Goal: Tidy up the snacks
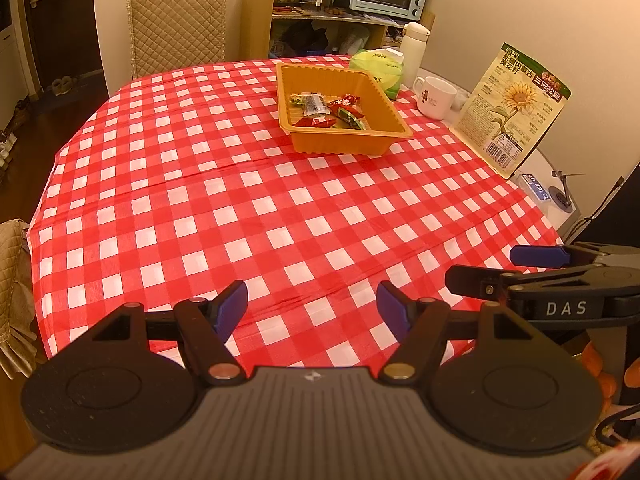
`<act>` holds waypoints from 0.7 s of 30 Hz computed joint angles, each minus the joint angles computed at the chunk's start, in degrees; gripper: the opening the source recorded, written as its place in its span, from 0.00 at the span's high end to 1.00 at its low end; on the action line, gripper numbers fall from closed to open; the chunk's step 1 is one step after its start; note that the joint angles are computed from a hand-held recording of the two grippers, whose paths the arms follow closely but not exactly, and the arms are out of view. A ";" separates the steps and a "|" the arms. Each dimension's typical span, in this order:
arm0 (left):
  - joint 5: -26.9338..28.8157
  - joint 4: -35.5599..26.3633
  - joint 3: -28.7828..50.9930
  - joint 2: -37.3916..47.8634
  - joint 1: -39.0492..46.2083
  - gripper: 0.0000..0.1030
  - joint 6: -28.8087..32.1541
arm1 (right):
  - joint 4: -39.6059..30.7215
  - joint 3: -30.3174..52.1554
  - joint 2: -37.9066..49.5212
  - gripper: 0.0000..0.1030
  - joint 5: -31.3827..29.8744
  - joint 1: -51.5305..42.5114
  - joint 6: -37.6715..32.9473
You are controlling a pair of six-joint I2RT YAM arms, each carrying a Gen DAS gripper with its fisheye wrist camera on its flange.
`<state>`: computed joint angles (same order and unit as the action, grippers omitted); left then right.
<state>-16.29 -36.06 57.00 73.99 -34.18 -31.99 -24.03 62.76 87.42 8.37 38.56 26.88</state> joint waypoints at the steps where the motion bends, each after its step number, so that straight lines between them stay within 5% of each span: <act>1: 0.00 0.00 0.00 0.00 0.00 0.33 0.00 | 0.00 0.00 0.00 0.06 0.00 0.00 0.00; 21: 0.03 0.08 0.18 0.19 0.03 0.33 0.15 | -0.12 0.31 0.22 0.06 0.04 0.05 0.03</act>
<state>-16.25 -35.97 57.17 74.19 -34.14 -31.84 -24.15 63.07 87.65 8.41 38.61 26.91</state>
